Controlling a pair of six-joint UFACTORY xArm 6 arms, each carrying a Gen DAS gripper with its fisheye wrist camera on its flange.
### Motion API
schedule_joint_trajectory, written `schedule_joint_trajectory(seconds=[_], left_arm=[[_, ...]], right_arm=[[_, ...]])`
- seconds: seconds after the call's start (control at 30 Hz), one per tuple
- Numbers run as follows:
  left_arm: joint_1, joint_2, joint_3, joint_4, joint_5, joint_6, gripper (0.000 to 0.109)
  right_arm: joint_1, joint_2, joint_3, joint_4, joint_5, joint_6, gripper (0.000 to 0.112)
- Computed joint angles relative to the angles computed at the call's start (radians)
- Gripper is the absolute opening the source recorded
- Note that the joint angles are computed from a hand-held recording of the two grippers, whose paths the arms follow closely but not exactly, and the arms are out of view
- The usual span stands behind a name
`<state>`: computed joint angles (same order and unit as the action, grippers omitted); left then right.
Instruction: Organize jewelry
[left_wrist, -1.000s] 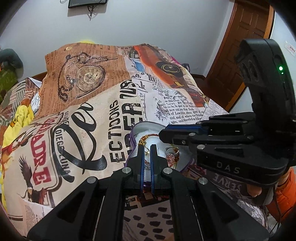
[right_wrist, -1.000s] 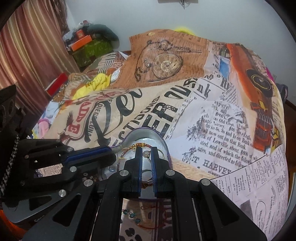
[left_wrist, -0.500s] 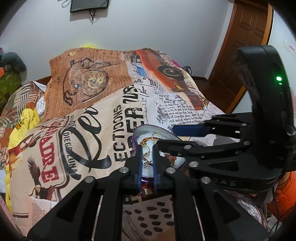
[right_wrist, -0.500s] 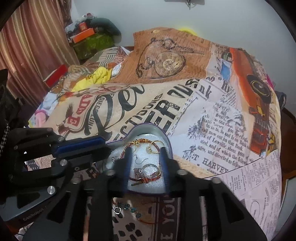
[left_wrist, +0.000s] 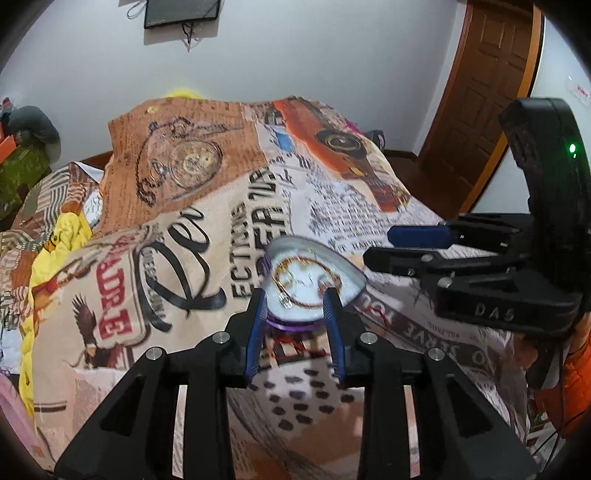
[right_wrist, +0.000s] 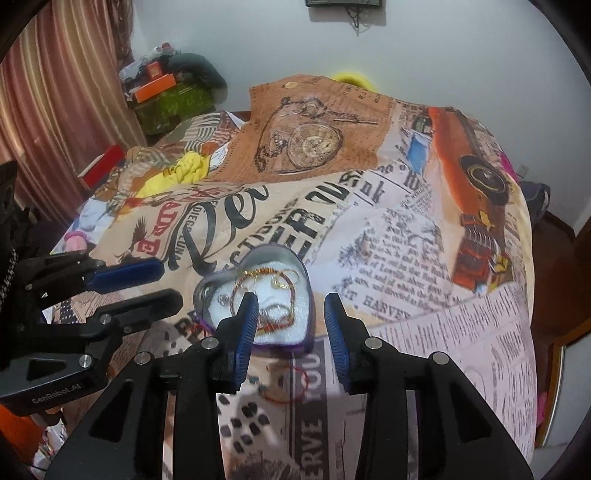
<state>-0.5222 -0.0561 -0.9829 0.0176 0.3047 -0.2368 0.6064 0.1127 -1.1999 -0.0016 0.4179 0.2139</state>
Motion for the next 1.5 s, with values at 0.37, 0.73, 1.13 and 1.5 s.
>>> schedule_joint_trajectory(seconds=[0.37,0.73,1.13,1.5], left_arm=[[-0.067,0.025,0.013,-0.115,0.066,0.063,0.031],[-0.083,0.093,-0.024,-0.138,0.081,0.068,0.021],[-0.073,0.071,0.013,-0.092,0.044,0.037,0.009],[-0.039,-0.014,0.095,-0.075,0.011,0.004,0.009]], right_arm=[[-0.004,-0.085,0.133,0.009,-0.009,0.021,0.034],[-0.010,-0.126,0.204,0.024,-0.028,0.020,0.034],[0.018,-0.068,0.159,0.125,-0.018,-0.074,0.034],[0.046,0.039,0.046,0.181,0.063,-0.204,0.034]])
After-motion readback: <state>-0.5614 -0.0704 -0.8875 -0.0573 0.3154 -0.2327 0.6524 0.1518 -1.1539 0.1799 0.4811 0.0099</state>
